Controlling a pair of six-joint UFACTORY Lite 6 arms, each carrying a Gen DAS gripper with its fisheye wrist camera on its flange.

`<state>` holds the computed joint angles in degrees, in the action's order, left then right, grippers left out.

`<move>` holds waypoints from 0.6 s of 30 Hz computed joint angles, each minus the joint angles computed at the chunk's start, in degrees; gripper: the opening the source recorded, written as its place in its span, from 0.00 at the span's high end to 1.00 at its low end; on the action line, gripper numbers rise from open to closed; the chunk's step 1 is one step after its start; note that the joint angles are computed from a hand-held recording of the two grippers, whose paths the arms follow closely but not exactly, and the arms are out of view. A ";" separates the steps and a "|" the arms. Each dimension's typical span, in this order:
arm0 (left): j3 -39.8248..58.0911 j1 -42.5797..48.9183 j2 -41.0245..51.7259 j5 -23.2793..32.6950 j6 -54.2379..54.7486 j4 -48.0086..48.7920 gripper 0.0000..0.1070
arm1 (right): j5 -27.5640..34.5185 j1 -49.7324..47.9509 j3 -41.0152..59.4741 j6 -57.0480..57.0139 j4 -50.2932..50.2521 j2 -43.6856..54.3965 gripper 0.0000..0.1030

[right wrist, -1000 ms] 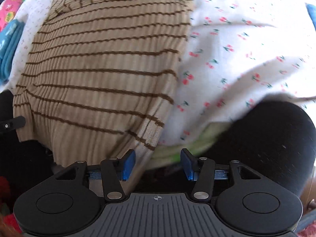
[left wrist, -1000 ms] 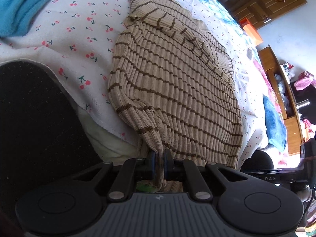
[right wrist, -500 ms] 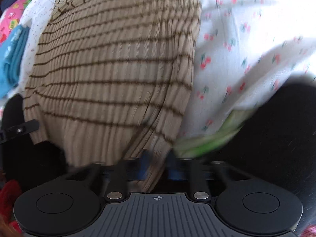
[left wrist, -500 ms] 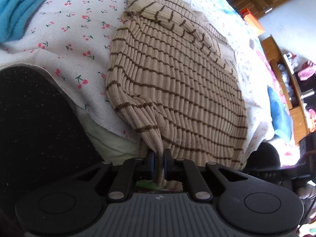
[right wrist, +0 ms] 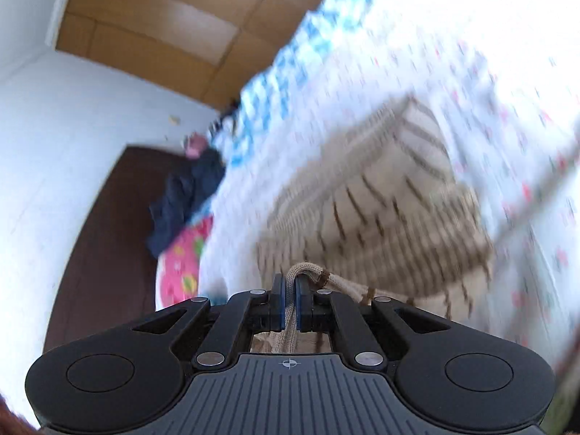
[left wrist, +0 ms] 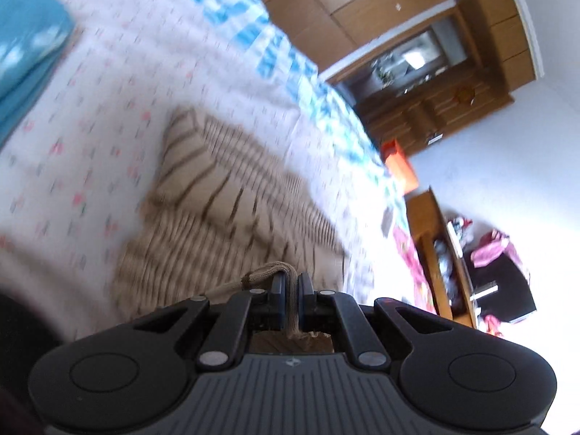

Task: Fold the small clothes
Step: 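Lift the hem with both grippers and fold it over toward the collar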

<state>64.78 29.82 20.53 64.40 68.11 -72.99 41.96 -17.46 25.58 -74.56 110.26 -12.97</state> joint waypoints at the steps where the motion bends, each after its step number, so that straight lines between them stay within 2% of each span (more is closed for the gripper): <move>1: 2.84 -1.56 2.06 -1.27 -0.32 -2.31 0.89 | -1.24 1.19 3.46 -3.12 4.10 3.89 0.95; 6: 19.61 -8.15 14.44 -7.79 -3.64 -8.45 0.89 | -5.14 2.28 19.22 -13.15 16.39 20.30 0.95; 10: 33.83 -12.11 26.00 -15.01 -7.30 -9.68 0.89 | -9.98 5.88 29.70 -24.42 31.55 32.90 0.95; 12: 41.33 -13.54 32.37 -17.45 -10.49 -9.23 0.91 | -11.36 6.35 33.77 -28.09 35.82 38.52 0.95; 16: 55.75 -15.81 43.30 -21.32 -18.71 -3.26 0.92 | -14.54 7.41 39.96 -32.00 39.95 46.20 0.95; 18: 59.72 -15.95 46.31 -21.54 -21.74 -1.05 0.92 | -16.21 7.09 42.25 -27.77 34.73 48.74 0.94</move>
